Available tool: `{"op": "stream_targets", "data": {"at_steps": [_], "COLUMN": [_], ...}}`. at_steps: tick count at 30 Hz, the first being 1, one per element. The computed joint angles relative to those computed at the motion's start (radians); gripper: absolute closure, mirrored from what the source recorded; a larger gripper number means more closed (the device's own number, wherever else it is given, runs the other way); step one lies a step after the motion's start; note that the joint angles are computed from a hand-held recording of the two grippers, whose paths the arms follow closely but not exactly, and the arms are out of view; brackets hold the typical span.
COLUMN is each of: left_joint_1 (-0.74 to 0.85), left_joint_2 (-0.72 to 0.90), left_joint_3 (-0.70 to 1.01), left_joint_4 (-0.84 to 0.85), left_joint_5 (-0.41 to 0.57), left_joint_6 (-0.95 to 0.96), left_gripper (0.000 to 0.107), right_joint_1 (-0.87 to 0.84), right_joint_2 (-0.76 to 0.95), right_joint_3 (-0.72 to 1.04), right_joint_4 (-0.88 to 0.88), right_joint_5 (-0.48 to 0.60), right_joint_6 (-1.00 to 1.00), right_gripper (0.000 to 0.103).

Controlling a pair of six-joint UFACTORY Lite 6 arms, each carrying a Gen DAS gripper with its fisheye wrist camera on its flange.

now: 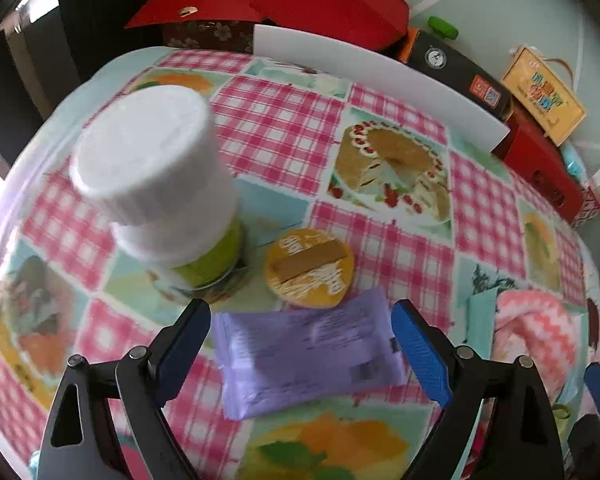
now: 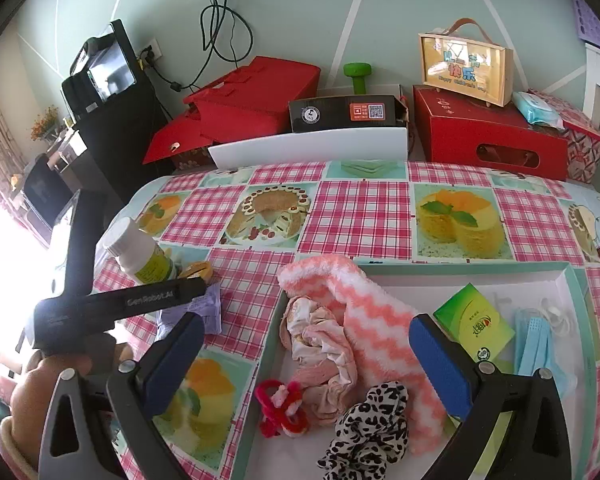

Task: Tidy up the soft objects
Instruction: 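Grasp the purple wrapped packet with left tool while right tool approaches yellow round container, then lift the purple packet off the table with left tool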

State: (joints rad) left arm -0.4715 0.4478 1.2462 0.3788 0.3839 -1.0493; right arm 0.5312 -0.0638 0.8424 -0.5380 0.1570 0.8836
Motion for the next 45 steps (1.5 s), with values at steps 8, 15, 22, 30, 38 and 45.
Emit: {"op": "stream_targets", "data": {"at_steps": [8, 15, 22, 30, 38, 45], "left_joint_1": [0.021, 0.007, -0.046, -0.096, -0.104, -0.069], "left_joint_2": [0.06, 0.074, 0.058, 0.057, 0.039, -0.081], "left_joint_3": [0.029, 0.069, 0.046, 0.051, 0.044, -0.069], "left_joint_4": [-0.156, -0.396, -0.349, -0.173, -0.264, -0.391], "left_joint_5": [-0.089, 0.04, 0.07, 0.083, 0.057, 0.005], "left_joint_6": [0.194, 0.447, 0.413, 0.254, 0.345, 0.479], "left_gripper": [0.015, 0.015, 0.015, 0.041, 0.059, 0.061], "right_joint_1": [-0.014, -0.034, -0.057, -0.065, -0.043, -0.027], "right_joint_2": [-0.008, -0.02, -0.031, -0.025, -0.002, 0.002], "right_joint_3": [-0.007, -0.019, -0.033, -0.032, -0.016, -0.013], "right_joint_4": [0.064, 0.124, 0.207, 0.269, 0.168, 0.069], "right_joint_5": [-0.005, -0.009, -0.016, -0.019, -0.007, 0.002], "right_joint_6": [-0.066, -0.123, -0.202, -0.265, -0.166, -0.069], "right_gripper": [0.0, 0.0, 0.0, 0.0, 0.0, 0.0]}}
